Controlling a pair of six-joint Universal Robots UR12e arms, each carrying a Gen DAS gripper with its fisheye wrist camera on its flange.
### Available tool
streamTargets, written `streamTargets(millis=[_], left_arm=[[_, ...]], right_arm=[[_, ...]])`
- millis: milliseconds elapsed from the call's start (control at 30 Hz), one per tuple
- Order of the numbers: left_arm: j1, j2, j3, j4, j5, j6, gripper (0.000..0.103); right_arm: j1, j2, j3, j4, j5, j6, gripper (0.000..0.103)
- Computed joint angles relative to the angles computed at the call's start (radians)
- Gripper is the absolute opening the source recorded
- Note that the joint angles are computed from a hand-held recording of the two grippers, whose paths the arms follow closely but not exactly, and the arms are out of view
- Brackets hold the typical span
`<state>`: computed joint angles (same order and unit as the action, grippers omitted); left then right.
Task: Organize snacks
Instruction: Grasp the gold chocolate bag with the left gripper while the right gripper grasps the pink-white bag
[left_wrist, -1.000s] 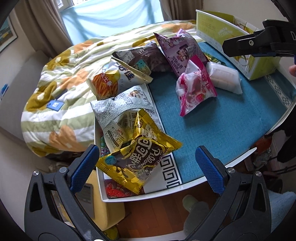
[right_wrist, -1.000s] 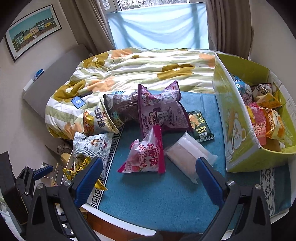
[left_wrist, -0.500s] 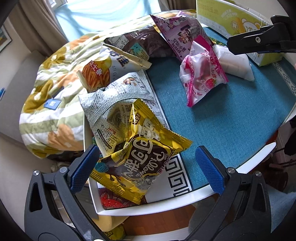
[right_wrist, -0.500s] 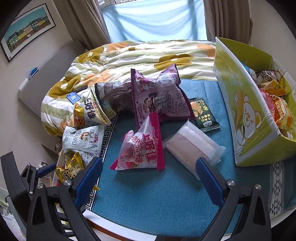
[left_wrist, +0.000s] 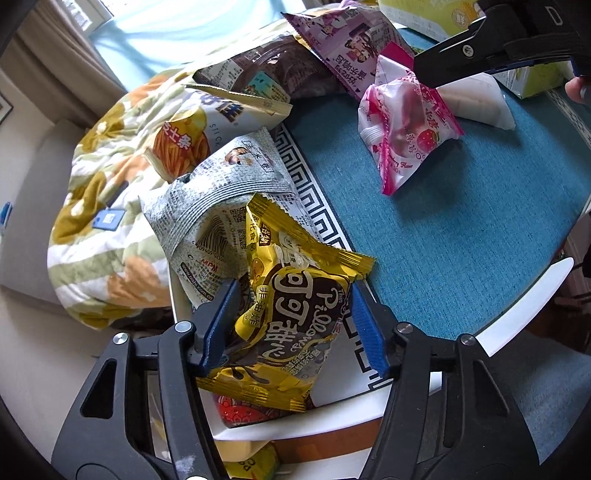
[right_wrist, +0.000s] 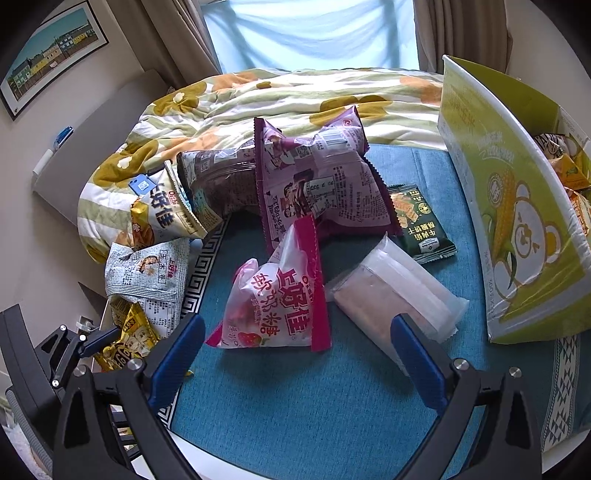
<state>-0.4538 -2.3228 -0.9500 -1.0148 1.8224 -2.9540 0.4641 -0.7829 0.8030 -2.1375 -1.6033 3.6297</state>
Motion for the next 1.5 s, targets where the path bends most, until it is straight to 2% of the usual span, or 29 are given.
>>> streamTargets(millis=[300,467,767,900,933,967,1000,1100,1233,1500], left_arm=[[0.007,-0.001,0.02,-0.042,-0.029,-0.016,0.046],[0.013,0.004,0.02,-0.039,-0.056,-0.022,0.045],[0.016,0.006,0.022,-0.03,-0.075,-0.031,0.045],[0.017,0.006,0.024,-0.028,-0.083,-0.043,0.045],[0.016,0.005,0.028,-0.03,-0.084,-0.047,0.045],[0.016,0.006,0.029,-0.028,-0.085,-0.052,0.045],[0.016,0.006,0.029,-0.028,-0.089,-0.056,0.045],[0.017,0.007,0.033,-0.031,-0.099,-0.068,0.045],[0.016,0.006,0.047,-0.043,-0.111,-0.093,0.045],[0.005,0.0,0.103,-0.058,-0.112,-0.138,0.045]], right_arm=[[0.002,0.048,-0.078,0.05,-0.001,-0.041,0.1],[0.004,0.081,-0.13,0.105,-0.017,-0.064,0.1],[0.019,0.148,-0.239,0.19,-0.071,-0.163,0.098],[0.022,0.186,-0.305,0.237,-0.102,-0.189,0.083],[0.022,0.199,-0.331,0.26,-0.099,-0.195,0.073],[0.02,0.214,-0.36,0.287,-0.086,-0.193,0.068],[0.019,0.218,-0.368,0.294,-0.082,-0.184,0.067],[0.016,0.216,-0.363,0.29,-0.069,-0.178,0.061],[0.013,0.192,-0.325,0.256,-0.054,-0.162,0.045],[0.002,0.094,-0.173,0.128,0.006,-0.125,0.042]])
